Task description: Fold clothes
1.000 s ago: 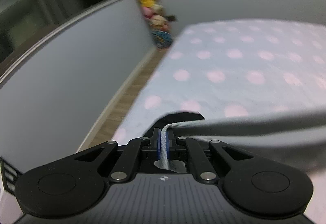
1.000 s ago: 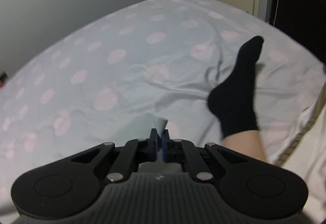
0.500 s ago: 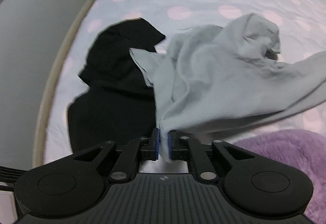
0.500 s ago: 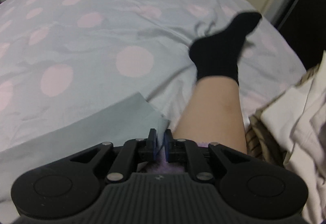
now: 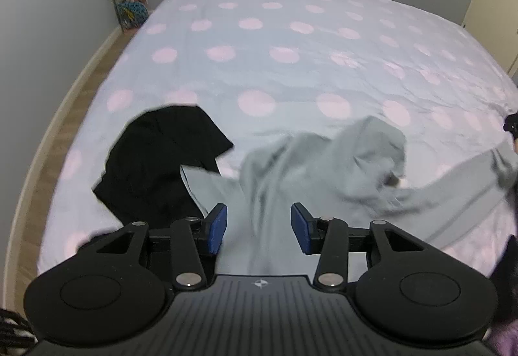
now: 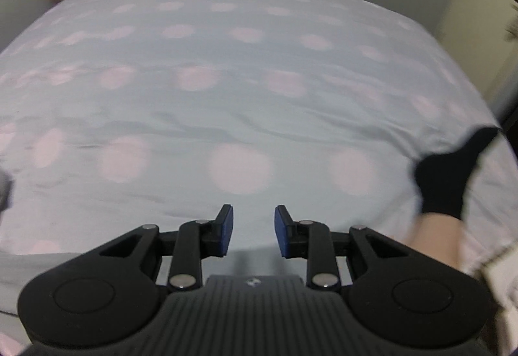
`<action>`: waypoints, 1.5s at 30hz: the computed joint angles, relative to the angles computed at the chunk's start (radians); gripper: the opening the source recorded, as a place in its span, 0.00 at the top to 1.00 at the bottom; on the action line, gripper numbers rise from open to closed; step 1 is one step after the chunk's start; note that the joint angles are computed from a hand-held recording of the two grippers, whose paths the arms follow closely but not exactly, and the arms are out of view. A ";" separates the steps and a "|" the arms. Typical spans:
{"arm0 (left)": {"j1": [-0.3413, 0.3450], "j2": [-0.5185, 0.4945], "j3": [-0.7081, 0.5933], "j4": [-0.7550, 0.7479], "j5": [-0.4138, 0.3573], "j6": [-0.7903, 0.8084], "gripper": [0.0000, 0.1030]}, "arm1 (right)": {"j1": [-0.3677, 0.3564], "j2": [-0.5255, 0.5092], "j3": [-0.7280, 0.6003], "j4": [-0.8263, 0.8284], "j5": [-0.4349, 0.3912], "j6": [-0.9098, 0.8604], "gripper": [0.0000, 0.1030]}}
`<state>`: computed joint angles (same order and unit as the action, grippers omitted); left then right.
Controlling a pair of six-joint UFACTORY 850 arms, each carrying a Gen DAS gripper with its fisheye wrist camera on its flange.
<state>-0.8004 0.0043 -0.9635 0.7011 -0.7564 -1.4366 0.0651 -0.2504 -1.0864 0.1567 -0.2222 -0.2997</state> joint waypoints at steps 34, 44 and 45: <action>0.063 -0.182 -0.113 0.324 0.061 -0.233 0.94 | 0.228 -0.104 -0.126 1.226 -0.226 -1.025 0.98; -0.055 -0.238 -0.229 0.205 -0.002 0.102 0.94 | 0.098 0.193 0.131 1.239 -0.200 -1.216 0.98; -0.060 -0.250 -0.232 0.160 0.029 0.155 0.94 | 0.095 0.205 0.158 1.172 -0.183 -1.172 0.98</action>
<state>-0.8603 -0.2459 -1.1955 0.8613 -0.7271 -1.2818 0.1599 -0.0452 -0.9286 1.3291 -0.4056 -1.4716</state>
